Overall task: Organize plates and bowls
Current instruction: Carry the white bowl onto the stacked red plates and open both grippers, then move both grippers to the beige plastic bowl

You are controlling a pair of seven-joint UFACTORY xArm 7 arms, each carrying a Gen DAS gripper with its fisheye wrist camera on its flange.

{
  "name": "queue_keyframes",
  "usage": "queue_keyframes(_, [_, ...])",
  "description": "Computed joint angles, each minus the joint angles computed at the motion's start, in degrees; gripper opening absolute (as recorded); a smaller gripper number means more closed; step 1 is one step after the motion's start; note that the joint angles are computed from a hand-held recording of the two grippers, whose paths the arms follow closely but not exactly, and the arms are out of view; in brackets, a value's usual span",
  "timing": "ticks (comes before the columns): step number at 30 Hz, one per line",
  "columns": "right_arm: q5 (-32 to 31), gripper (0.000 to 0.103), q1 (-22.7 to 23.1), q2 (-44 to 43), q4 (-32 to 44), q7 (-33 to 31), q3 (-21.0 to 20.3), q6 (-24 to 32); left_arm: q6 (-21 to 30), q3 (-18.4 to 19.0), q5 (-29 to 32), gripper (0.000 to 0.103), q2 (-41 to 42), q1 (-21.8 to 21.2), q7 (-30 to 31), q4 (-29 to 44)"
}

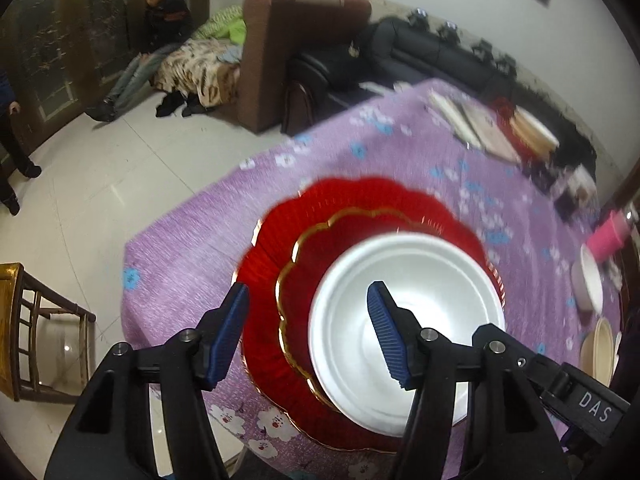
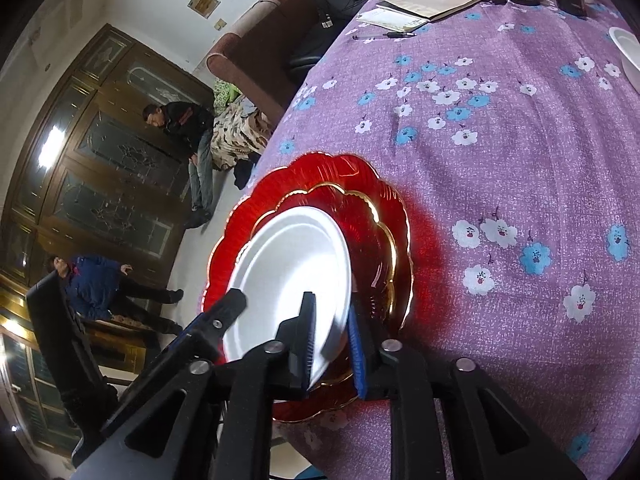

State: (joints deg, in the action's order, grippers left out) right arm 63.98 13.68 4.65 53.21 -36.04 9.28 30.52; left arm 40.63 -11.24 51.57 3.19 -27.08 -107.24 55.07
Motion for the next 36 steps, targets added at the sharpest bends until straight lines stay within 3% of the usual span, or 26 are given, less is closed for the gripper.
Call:
queue_keyframes(4, [6.1,0.049,-0.5,-2.4,-1.4,-4.2,-0.5,0.8,-0.4,-0.6,6.4,0.064,-2.7,-0.1,-8.1,-1.6])
queue_keyframes(6, [8.3,0.058,-0.4,-3.9,-2.5,-6.1,-1.0,0.6,0.1,-1.5,10.4,0.075,-3.4,-0.2,-11.4,-1.6])
queue_keyframes(10, [12.2,0.077,-0.8,-6.7,-4.3,-8.7,-2.8,0.8,-0.8,-2.7,15.0,0.076,-2.3,-0.7,-10.8,0.8])
queue_keyframes(17, [14.5,0.082,-3.5,-11.7,-9.4,-10.5,-7.1,2.0,-12.4,-1.0,13.0,0.079,5.3,-2.5,1.5,8.3])
queue_keyframes(21, [14.2,0.082,-6.4,-15.1,-12.6,-10.7,-10.4,4.5,-16.1,-1.2,3.4,0.079,11.6,-3.8,16.2,14.5])
queue_keyframes(28, [10.7,0.090,-13.0,-22.0,-18.1,-8.6,-16.6,5.9,-13.7,-1.2,-4.1,0.079,21.1,-9.2,30.5,27.5])
queue_keyframes(32, [8.9,0.094,-17.3,-21.7,-17.6,-6.2,-21.5,10.7,-11.4,-1.7,-10.0,0.079,28.1,-11.5,38.8,37.6])
queue_keyframes(36, [7.5,0.094,-21.5,-21.0,-16.3,-4.4,-23.2,11.3,-10.1,-2.1,-16.7,0.079,35.5,-12.8,44.7,48.1])
